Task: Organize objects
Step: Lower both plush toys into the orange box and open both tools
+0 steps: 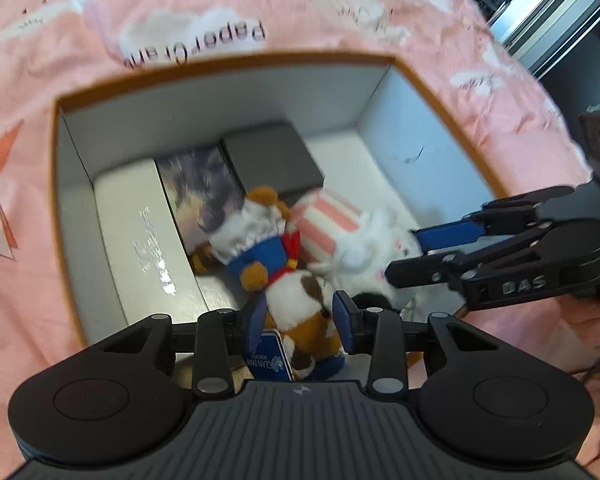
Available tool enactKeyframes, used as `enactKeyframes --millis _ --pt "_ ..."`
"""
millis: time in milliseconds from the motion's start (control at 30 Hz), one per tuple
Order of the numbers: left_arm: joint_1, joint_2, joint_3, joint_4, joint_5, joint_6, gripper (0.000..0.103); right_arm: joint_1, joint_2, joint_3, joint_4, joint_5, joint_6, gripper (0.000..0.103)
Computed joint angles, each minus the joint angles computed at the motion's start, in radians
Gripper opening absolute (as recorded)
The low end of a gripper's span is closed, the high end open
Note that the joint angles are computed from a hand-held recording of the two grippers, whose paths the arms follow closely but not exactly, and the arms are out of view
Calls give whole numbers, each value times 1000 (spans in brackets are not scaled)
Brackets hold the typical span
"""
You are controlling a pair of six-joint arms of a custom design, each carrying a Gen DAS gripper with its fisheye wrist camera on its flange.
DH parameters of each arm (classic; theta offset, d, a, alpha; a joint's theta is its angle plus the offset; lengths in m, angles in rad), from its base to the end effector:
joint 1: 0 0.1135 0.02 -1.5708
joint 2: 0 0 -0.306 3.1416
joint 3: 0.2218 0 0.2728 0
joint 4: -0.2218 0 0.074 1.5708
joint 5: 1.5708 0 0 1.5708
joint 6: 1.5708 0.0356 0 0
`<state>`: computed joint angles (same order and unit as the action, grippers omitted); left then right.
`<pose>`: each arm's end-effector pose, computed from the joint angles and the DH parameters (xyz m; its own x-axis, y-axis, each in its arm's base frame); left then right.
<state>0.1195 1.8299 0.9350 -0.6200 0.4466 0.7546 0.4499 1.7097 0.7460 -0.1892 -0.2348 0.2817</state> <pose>0.3172 0.0226 0.1333 -0.7795 0.5287 -0.3361 0.6182 0.7360 -0.2759 0.2734 0.1412 0.1329 -0.9318 -0.1497 -0.3307 -0.2591 0.9123 0.3171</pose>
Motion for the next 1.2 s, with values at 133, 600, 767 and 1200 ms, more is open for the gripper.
enactKeyframes --millis 133,600,767,1200 --pt "-11 -16 -35 50 -19 4 41 -9 35 6 9 -36 29 54" --pt "-32 -71 -84 108 -114 101 19 -19 65 -15 87 -102 249 47" --pt "-14 -72 -86 109 -91 91 19 -36 65 -33 94 -123 228 47" --pt "182 -379 -228 88 180 99 20 169 -294 -236 221 208 143 60"
